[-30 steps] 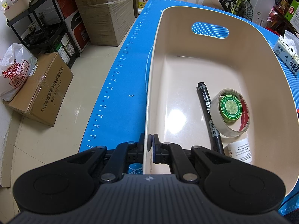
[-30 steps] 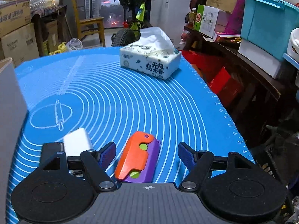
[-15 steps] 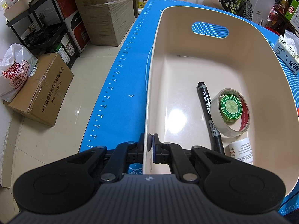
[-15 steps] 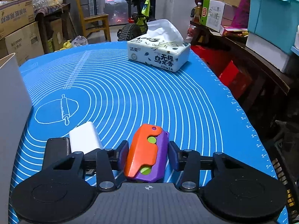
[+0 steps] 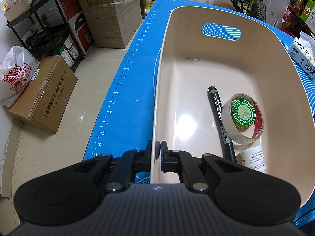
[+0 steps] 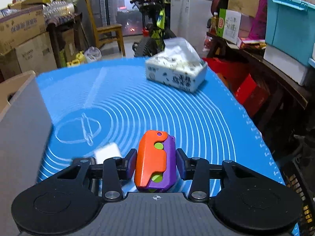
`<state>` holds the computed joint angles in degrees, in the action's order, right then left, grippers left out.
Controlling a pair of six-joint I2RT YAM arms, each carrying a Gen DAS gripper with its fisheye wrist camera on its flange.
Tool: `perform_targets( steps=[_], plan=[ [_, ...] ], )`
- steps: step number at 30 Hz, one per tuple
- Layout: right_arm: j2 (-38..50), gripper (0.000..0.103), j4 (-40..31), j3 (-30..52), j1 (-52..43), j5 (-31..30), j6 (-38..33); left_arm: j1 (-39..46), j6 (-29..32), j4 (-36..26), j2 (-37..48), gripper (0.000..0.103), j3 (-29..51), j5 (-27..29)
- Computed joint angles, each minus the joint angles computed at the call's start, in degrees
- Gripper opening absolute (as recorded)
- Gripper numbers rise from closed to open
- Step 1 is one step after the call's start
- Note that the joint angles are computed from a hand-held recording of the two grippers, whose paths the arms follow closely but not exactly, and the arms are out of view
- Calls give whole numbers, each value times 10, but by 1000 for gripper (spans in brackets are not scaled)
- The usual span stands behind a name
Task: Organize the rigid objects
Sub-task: 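Carry the orange-purple toy into the bin and drop it onto the tape roll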
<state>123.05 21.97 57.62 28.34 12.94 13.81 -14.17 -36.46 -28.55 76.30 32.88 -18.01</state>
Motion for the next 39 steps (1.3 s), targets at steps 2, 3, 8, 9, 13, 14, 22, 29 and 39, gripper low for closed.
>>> perform_targets(
  steps=[2, 3, 8, 9, 13, 14, 22, 29, 39],
  plan=[
    [-17, 49, 3, -4, 6, -1, -2, 0, 0, 0, 0, 8, 0, 0],
    [-26, 49, 4, -5, 10, -4, -3, 0, 0, 0, 0, 8, 0, 0],
    [-68, 49, 11, -7, 35, -22, -15, 0, 0, 0, 0, 8, 0, 0],
    [-75, 49, 12, -6, 42, -28, -17, 0, 0, 0, 0, 8, 0, 0],
    [-95, 49, 19, 0, 77, -47, -22, 0, 0, 0, 0, 8, 0, 0],
    [-97, 49, 16, 4, 85, -49, -24, 0, 1, 0, 0, 8, 0, 0],
    [-69, 49, -39, 73, 153, -71, -42, 0, 0, 0, 0, 8, 0, 0],
    [-31, 49, -119, 137, 195, -76, -53, 0, 0, 0, 0, 8, 0, 0],
    [39, 49, -299, 260, 221, -86, -91, 0, -1, 0, -2, 8, 1, 2]
  ],
)
